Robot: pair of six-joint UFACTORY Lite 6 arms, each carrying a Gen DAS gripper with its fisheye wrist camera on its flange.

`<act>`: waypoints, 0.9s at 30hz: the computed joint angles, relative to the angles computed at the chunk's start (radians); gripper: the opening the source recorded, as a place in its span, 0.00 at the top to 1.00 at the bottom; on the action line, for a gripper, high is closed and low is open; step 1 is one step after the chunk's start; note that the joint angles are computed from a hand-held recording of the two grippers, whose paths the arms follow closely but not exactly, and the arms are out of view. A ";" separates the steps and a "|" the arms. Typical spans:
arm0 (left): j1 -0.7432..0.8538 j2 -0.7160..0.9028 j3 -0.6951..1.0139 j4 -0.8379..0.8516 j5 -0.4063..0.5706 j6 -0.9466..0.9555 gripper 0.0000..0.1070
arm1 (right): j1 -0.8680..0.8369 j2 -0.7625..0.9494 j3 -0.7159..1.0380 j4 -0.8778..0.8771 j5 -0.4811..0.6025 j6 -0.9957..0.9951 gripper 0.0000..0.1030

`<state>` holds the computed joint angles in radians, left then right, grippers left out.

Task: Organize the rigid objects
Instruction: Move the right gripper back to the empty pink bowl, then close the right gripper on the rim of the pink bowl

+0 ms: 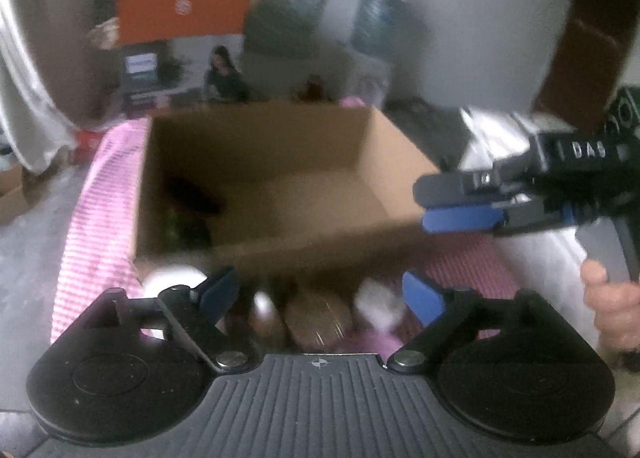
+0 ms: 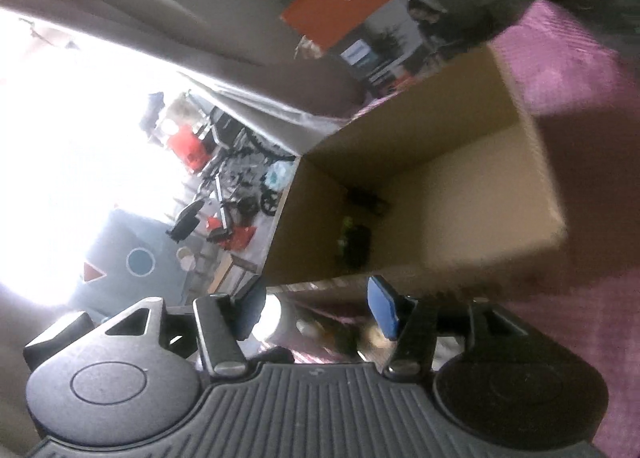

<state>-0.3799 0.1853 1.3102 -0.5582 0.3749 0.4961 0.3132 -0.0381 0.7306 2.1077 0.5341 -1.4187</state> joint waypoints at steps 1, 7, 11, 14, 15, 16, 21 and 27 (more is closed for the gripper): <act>-0.009 -0.010 -0.029 -0.016 -0.004 0.031 0.14 | 0.014 -0.034 -0.058 0.070 -0.010 -0.058 0.42; -0.075 -0.006 -0.156 -0.080 -0.039 0.173 0.13 | 0.112 -0.102 -0.274 0.428 -0.026 -0.344 0.42; -0.109 0.036 -0.175 -0.100 -0.064 0.235 0.13 | 0.227 -0.027 -0.289 0.720 -0.067 -0.587 0.43; -0.115 0.062 -0.183 -0.186 -0.074 0.318 0.13 | 0.274 0.060 -0.252 0.788 -0.070 -0.653 0.47; -0.118 0.071 -0.183 -0.205 -0.089 0.339 0.13 | 0.279 0.086 -0.237 0.787 -0.069 -0.656 0.51; -0.123 0.077 -0.186 -0.227 -0.108 0.365 0.13 | 0.285 0.115 -0.217 0.799 -0.072 -0.671 0.51; -0.145 0.107 -0.194 -0.292 -0.164 0.455 0.12 | 0.331 0.182 -0.173 0.938 -0.090 -0.809 0.54; -0.178 0.167 -0.145 -0.056 -0.195 0.244 0.12 | 0.327 0.265 -0.100 0.930 -0.110 -0.834 0.60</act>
